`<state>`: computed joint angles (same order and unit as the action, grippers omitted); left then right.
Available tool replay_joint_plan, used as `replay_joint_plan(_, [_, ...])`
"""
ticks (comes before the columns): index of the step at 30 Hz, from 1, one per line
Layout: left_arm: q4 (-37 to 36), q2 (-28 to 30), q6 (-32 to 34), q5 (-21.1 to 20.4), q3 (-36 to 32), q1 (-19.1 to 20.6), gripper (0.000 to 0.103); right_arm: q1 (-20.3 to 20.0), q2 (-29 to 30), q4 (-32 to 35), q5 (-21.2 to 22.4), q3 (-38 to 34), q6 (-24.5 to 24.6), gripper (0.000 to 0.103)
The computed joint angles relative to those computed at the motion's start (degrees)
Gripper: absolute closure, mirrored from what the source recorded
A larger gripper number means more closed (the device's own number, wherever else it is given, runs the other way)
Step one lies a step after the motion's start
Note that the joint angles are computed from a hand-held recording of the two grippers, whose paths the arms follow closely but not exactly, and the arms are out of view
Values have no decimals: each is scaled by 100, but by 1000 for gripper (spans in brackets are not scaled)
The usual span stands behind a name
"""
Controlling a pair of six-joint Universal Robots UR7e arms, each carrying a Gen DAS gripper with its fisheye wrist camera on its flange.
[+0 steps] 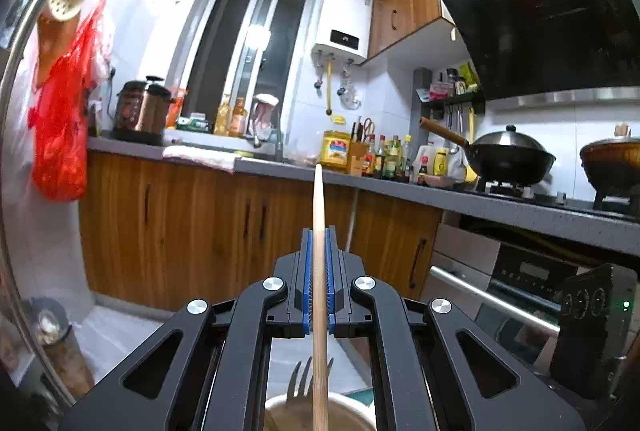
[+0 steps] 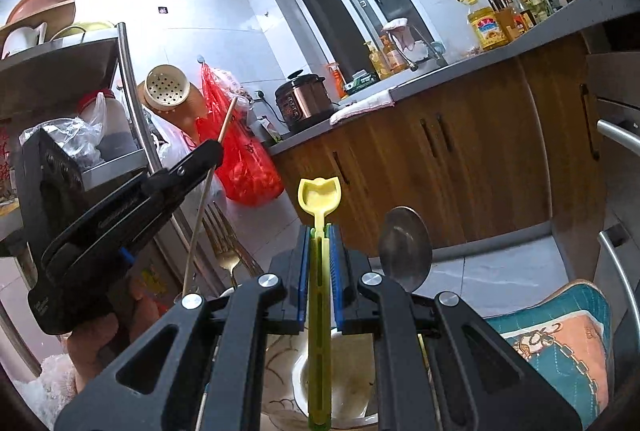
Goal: Organize utensils
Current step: 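Lift the chopstick with the left tool while the right tool lifts the yellow spoon over the holder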
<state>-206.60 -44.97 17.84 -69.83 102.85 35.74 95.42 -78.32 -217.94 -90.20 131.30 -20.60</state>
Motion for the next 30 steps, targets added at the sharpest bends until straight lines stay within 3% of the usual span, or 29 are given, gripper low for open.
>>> replay_joint_plan(10, [-109, 97, 79, -113, 9, 102, 97, -25, 103, -236, -44, 23, -47, 93])
replay_joint_plan(22, [123, -461, -291, -116, 667, 169, 97, 41, 331, -542, -378, 2, -191, 93])
replay_joint_plan(25, [180, -595, -367, -85, 824, 130, 97, 49, 366, -603, -336, -86, -21, 93])
replay_joint_plan(30, [151, -652, -222, 49, 959, 50, 97, 130, 525, -605, -480, -277, -119, 93])
